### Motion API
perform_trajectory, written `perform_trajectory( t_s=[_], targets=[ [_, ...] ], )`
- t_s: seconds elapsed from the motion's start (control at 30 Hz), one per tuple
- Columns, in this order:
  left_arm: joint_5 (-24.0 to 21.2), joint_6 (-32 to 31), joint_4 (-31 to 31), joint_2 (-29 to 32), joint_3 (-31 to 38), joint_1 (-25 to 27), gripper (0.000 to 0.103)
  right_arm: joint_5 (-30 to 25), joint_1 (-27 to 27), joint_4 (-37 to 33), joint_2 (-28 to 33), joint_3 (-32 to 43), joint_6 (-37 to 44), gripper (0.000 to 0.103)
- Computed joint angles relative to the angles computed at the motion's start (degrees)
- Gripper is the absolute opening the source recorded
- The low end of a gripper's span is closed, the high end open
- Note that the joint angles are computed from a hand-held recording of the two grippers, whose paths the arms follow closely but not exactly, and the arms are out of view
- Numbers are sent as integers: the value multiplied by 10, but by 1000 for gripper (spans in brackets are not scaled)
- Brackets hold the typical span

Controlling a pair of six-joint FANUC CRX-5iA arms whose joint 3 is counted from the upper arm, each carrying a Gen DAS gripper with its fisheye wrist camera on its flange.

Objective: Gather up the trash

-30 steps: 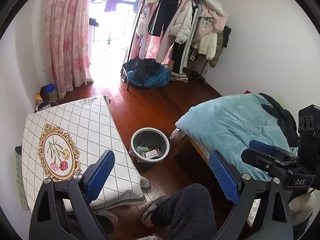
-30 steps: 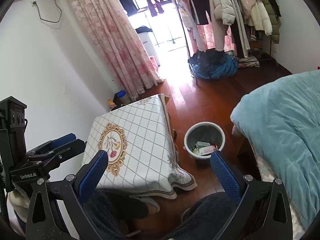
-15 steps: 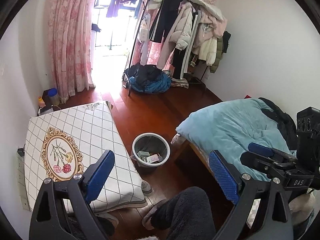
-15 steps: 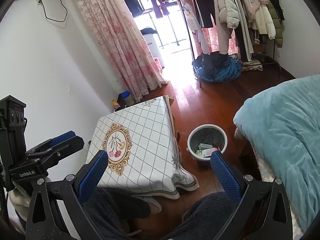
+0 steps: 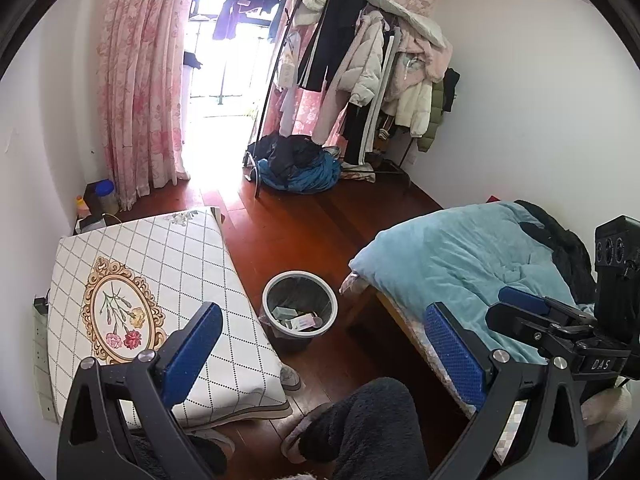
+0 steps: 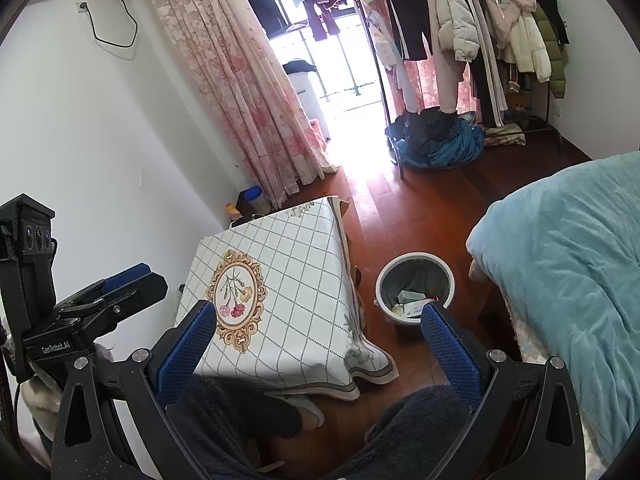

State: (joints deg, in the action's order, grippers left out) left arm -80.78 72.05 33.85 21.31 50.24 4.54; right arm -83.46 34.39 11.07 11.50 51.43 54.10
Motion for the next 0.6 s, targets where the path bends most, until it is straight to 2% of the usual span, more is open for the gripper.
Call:
perform_trajectory(
  t_s=[0.6],
  targets=[
    [5, -5, 6, -2, -5, 3, 103, -10, 2, 7, 8, 20, 8, 103]
  ],
)
